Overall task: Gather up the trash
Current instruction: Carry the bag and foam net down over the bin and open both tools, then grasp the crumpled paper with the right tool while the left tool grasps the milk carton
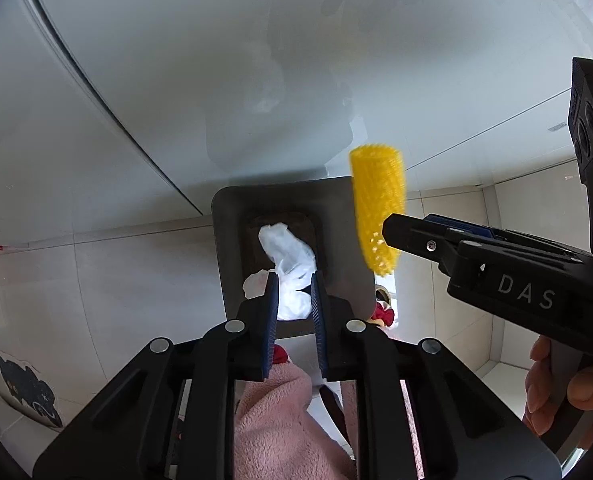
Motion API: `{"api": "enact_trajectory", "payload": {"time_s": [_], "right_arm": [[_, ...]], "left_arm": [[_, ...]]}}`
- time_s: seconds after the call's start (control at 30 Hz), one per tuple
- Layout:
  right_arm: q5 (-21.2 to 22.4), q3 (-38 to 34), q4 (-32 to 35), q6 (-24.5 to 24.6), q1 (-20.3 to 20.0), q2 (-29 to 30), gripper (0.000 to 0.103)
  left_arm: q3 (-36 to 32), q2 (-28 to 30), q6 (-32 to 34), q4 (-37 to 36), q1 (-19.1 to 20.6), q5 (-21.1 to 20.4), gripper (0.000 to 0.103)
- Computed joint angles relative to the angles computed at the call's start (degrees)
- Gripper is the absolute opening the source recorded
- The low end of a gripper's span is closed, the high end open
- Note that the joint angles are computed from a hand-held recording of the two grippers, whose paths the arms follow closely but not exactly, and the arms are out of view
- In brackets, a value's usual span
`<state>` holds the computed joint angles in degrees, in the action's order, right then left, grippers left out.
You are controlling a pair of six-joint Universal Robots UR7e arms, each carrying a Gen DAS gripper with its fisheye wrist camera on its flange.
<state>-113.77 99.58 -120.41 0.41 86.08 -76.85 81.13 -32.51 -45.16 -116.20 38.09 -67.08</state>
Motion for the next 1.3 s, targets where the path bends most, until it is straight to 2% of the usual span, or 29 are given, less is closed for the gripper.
{"api": "enact_trajectory", "payload": {"time_s": [0.1,0.2,0.3,0.37,0.47,0.53,0.67,0.87,0.97,1.17,1.2,1.3], "right_arm": [[-0.4,-0.6,0.2,0.7,0.4,0.2,0.048],[-0.6,-1.1,0.4,1.1,0.4,-0.2,0.055],[-1.0,-2.1,0.7,1.3,1.0,-1.3,0.071],[-2.1,-2.8,1.2,1.2,2.1,-2.3,0.089],[-4.6,-4.2,1.6,0.3,4.2,-3.9,0.1],[-6.4,-5.3,1.8,-0.5,5.9,-5.0,0.1],[-6.8,-7.4,1.9,-1.5,8.9,-7.6,0.1],[-7.9,-10.7,-2.3,-4.4,12.8,-9.1,0.1],[-8.8,-12.5,-5.1,-7.1,14.6,-8.5,0.1],[-8.9,-17.3,-9.8,-12.9,17.0,-5.0,0.1],[-8.5,-18.3,-10.2,-13.4,17.1,-4.3,0.1],[-7.1,-21.9,-9.4,-13.0,17.2,-2.2,0.097]], "left_arm": [[0.2,-0.5,-1.0,0.6,-0.8,0.4,0.03],[0.5,-1.4,-1.6,1.3,-1.6,1.4,0.049],[0.8,-2.9,-2.0,2.3,-3.0,2.9,0.068],[-0.6,-3.6,-2.1,3.8,-4.1,4.0,0.081],[-1.8,-5.4,-2.5,4.4,-5.9,6.6,0.095],[-3.7,-6.0,-2.6,5.5,-6.9,8.0,0.095],[-7.7,-6.8,-3.8,7.6,-8.7,9.7,0.095],[-15.1,-6.3,-2.9,10.9,-10.5,13.1,0.095],[-20.3,-4.8,-1.8,13.5,-10.9,15.5,0.095],[-25.7,-3.2,2.5,11.5,-10.6,19.8,0.095],[-25.4,-2.9,3.8,9.9,-10.2,20.4,0.095],[-30.1,-0.6,7.1,9.3,-9.5,20.7,0.092]]}}
